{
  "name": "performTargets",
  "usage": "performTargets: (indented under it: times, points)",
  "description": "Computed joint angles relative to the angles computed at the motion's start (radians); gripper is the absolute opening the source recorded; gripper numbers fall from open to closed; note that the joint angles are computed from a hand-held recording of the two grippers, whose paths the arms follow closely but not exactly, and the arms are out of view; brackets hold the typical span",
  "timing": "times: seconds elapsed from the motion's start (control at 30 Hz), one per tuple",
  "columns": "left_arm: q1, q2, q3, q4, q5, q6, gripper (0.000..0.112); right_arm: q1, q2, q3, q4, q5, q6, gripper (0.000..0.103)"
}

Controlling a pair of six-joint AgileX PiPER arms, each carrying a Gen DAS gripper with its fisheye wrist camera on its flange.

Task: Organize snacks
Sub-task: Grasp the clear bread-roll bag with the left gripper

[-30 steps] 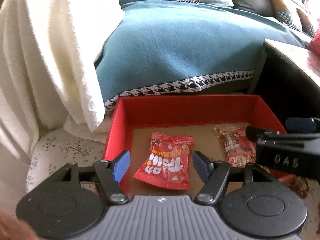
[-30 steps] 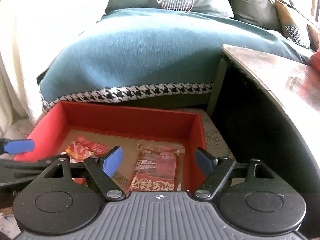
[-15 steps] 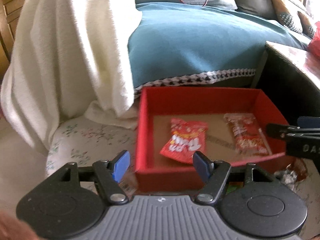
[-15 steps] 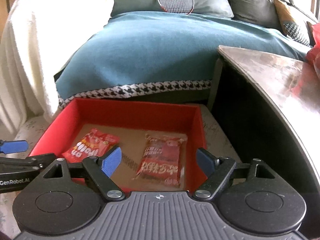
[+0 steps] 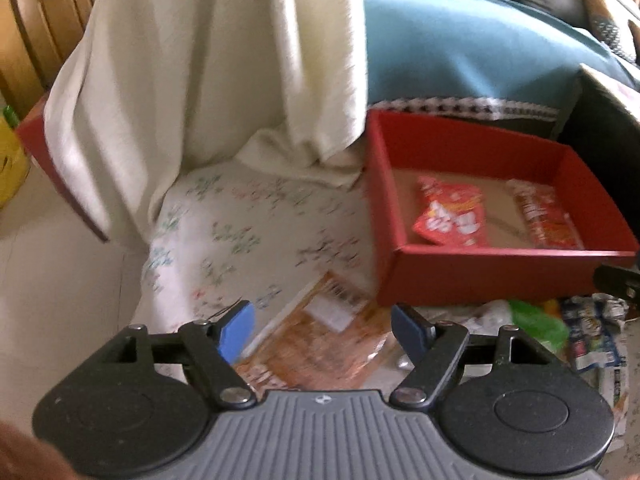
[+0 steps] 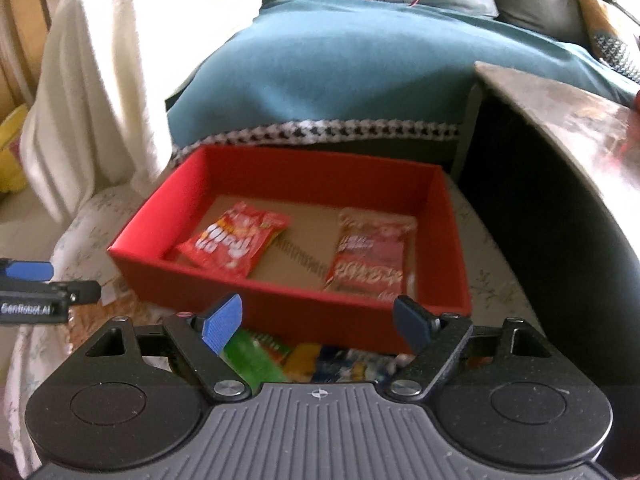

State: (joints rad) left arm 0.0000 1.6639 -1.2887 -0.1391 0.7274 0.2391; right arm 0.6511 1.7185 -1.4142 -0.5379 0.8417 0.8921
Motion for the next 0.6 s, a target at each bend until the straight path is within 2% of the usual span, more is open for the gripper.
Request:
performTargets:
  times: [0.13,0.43,0.5,0.6]
  points:
    - [0.059,0.072,-0.062,-0.133,0.081,0.184,0.069,0.007,0.011,-0.012,0.029,-0.003,-0.026,0.087]
    - [0.045,0.200,-0.145,-0.170,0.145,0.347,0.071,-0.011,0.058,-0.047,0.096,-0.001,-0.100,0.087]
    - [0.044,0.208,-0.143,-0.187,0.135,0.383,0.079,-0.017,0.063,-0.049,0.120,-0.003,-0.120,0.087]
    - [0.032,0.203,-0.128,-0.166,0.115,0.382,0.081,-0.022,0.071,-0.056,0.136,0.004,-0.142,0.087]
